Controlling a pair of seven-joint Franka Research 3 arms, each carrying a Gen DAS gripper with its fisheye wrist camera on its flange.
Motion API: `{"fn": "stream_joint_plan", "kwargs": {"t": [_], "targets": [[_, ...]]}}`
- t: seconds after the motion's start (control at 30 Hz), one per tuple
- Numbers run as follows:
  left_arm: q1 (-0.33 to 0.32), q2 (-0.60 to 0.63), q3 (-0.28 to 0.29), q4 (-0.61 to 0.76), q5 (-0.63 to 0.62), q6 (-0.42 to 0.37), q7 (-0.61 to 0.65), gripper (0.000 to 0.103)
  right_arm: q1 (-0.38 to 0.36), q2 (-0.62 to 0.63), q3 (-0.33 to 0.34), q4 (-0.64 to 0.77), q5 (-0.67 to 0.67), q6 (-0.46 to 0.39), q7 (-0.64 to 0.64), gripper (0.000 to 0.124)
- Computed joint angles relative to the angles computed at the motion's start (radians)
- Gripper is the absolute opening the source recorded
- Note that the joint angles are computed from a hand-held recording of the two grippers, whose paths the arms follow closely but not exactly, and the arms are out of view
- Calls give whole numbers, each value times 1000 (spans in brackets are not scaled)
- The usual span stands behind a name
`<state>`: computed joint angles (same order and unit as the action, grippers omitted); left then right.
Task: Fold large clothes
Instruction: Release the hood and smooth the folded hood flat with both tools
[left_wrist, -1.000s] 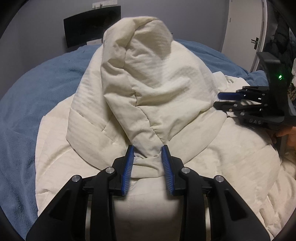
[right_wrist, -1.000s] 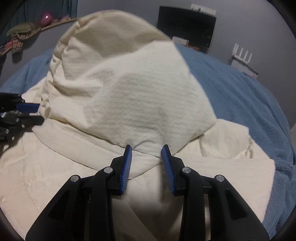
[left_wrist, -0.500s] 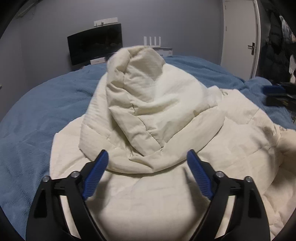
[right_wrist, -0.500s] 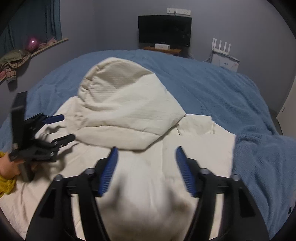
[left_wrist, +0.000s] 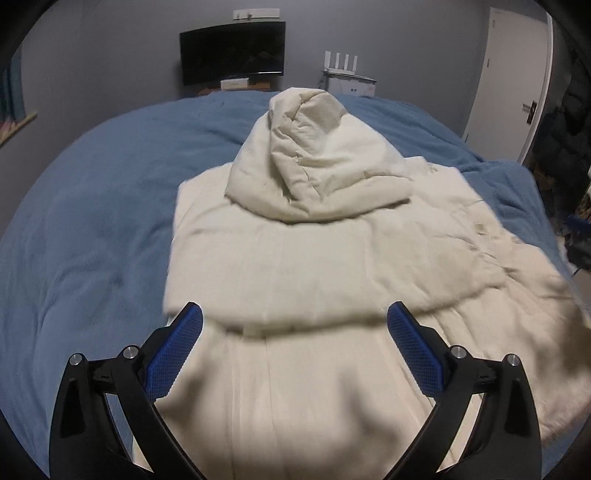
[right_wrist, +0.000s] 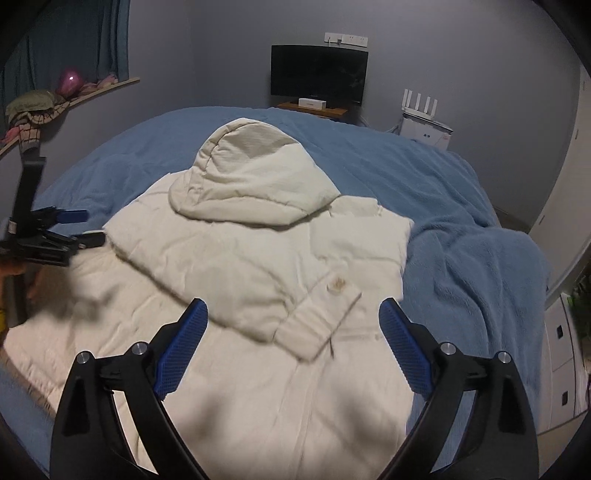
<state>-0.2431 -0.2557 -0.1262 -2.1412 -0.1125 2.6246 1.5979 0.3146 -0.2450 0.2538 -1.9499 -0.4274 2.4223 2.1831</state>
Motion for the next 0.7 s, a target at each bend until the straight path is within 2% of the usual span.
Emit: {"fn": "stream_joint_plan", "kwargs": {"t": [0.1, 0.27, 0.43, 0.7], "targets": [[-16, -100, 21, -66, -35, -25, 28, 96, 7, -48, 6, -44, 21, 2, 14, 90], [-13, -270, 24, -189, 24, -73, 4, 96, -9, -112, 42, -98, 21, -11, 59, 90], [-24, -361, 48, -263, 54, -136, -11, 96, -10, -154, 57, -125, 52, -48, 67, 90], [-33, -470, 86, -326, 54, -172, -22, 96, -12, -252, 82, -182, 104, -121, 58, 90]]}}
